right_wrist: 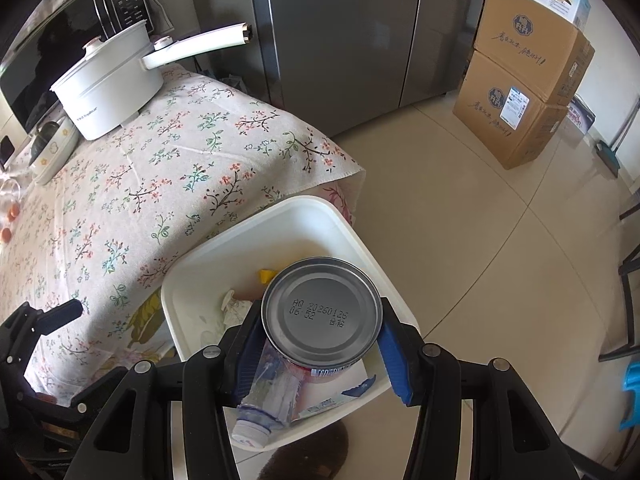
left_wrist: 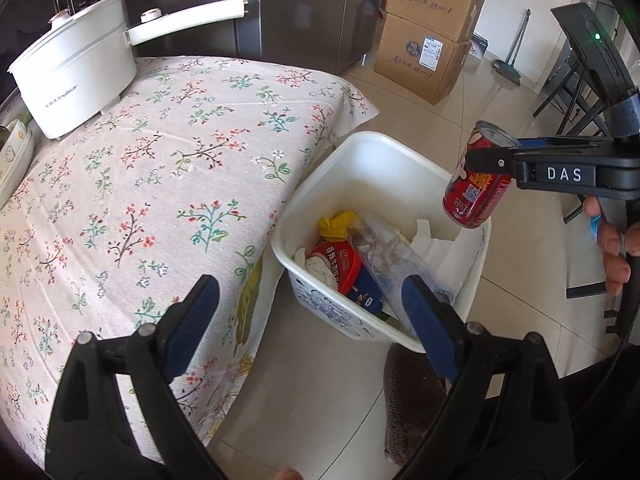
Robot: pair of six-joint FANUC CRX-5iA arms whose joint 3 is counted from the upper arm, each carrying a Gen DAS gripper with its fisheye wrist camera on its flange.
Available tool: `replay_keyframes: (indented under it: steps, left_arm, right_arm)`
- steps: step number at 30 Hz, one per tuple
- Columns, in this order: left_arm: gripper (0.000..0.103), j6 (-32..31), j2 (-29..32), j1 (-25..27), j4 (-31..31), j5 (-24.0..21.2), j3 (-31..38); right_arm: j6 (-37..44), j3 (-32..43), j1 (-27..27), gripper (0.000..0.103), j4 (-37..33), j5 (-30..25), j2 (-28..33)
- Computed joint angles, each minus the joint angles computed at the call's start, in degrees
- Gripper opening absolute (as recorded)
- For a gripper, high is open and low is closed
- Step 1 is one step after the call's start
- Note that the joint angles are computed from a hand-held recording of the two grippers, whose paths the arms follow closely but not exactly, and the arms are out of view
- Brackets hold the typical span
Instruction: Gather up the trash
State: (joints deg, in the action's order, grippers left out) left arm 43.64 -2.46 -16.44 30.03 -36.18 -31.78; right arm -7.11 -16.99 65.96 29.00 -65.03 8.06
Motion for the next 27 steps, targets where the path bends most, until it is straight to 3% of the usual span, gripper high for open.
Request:
replay_keyframes:
  steps: [7,11,16,27]
  left_arm:
    - [0.1,3.46,-2.31,0.61,-2.54,3.07,-0.95]
    - [0.1,7.04,-3.1,0.89,-5.66,3.78,-0.77]
    - [0.1,10.37,-4.69,1.63,-7.24,4.04,-1.42]
    - [0.1,15.83,-15.25,4.38,-11.07,3.92,-5.59]
  right_arm:
    - [-1.58,-0.28,-0.01,0.056,1.14,0.62,-0.24]
    - [-3.14,-0.78,0.3,0.067,2.17,0.84,-0.91]
    - [-4.34,-0.66,1.16,0.071,3.51,-0.26,-1.09]
    - [-8.31,2.23,9.38,0.079,8.95,-10.46,-0.11]
